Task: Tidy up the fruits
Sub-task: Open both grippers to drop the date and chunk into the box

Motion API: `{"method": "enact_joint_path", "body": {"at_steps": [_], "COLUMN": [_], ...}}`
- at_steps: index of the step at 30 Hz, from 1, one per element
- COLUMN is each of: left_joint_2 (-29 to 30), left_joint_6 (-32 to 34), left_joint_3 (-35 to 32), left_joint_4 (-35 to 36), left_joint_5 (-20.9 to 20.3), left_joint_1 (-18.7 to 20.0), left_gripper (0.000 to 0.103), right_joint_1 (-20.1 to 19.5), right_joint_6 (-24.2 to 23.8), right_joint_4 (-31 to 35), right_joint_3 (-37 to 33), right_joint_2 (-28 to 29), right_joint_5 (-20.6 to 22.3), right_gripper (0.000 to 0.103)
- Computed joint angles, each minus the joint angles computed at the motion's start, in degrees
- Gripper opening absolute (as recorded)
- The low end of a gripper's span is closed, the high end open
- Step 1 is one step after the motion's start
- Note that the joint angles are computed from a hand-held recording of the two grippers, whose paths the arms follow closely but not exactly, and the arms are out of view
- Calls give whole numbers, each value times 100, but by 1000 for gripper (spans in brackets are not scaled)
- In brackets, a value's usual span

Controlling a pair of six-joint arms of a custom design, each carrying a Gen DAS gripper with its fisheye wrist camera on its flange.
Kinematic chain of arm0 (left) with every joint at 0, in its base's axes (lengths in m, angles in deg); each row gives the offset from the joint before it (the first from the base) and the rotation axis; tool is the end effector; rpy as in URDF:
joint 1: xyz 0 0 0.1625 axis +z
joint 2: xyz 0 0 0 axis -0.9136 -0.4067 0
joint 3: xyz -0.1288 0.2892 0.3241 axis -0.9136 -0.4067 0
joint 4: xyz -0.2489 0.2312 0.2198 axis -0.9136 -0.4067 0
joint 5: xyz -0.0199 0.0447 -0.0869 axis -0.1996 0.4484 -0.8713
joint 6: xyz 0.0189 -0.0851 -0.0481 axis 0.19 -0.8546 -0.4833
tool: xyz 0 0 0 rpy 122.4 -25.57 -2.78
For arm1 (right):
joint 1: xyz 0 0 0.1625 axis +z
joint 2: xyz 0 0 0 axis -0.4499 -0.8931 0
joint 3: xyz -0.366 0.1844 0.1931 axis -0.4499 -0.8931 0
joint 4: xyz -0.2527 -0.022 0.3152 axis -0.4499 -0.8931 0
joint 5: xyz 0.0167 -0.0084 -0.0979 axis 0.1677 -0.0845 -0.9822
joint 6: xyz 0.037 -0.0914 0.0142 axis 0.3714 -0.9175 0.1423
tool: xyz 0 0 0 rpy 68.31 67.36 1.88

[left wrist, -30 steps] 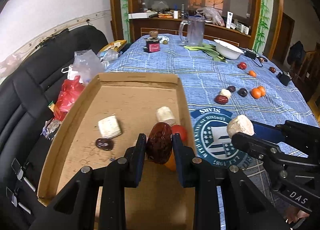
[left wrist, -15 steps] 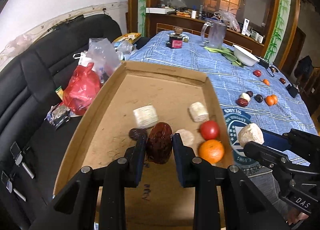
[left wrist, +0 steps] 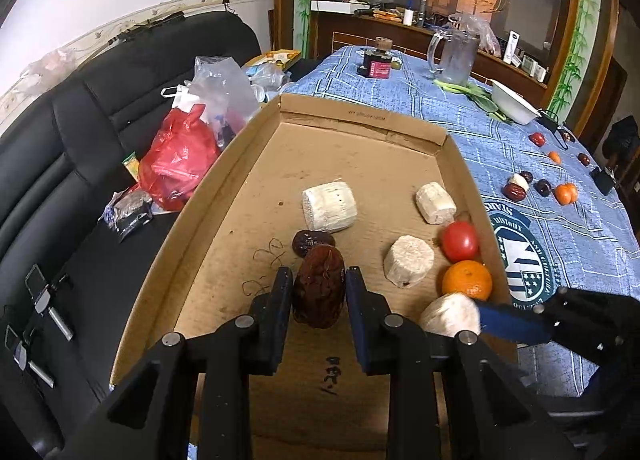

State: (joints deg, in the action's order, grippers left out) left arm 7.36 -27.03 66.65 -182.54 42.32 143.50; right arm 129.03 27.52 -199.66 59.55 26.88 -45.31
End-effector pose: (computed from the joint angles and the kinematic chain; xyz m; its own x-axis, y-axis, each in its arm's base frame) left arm 0.0416 -0.7926 0.2368 -0.6960 -0.3447 -0.6298 0.2457 0.7099 -0.6601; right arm 0.3140 -0.8522 -0.1218 -0.4935 -0.8434 0.2127 -0.8692 0.4873 -0.0842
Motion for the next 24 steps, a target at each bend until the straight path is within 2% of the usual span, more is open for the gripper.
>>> {"method": "enact_joint_path", "body": {"at_steps": [6, 8, 9, 10, 12, 17, 20, 21, 24], "left_joint_2": [124, 152, 148, 136, 122, 164, 210, 234, 301], "left_joint_6": [-44, -90, -135, -183, -194, -36, 169, 254, 353], "left_joint_3": [-126, -158, -157, -142, -109, -119, -120, -130, -202], "left_joint_4": [-9, 19, 42, 49, -10, -228, -479, -577, -636], "left_joint_5": [161, 241, 234, 199, 199, 311, 355, 330, 313], "left_joint_1": [24, 22, 26, 32, 26, -44, -122, -154, -223], "left_gripper": [27, 35, 49, 59, 60, 65, 75, 78, 79], "right_joint_1": [-2, -2, -3, -5, -1, -22, -56, -70, -127], "right_joint_6": [20, 9, -8, -13, -25, -56, -32, -26, 40], "right_joint_4": [-111, -127, -134, -107, -223, -490, -700, -775, -1011], "right_joint_3": [-21, 0, 71, 86, 246, 622, 813, 846, 931], "right_joint_2": [88, 82, 45, 28, -54, -292, -447, -481, -575], "right_joint_5": [-49, -42, -6, 33, 29, 89, 121, 110, 58], "right_gripper": [32, 35, 41, 47, 53, 53, 53, 54, 60]}}
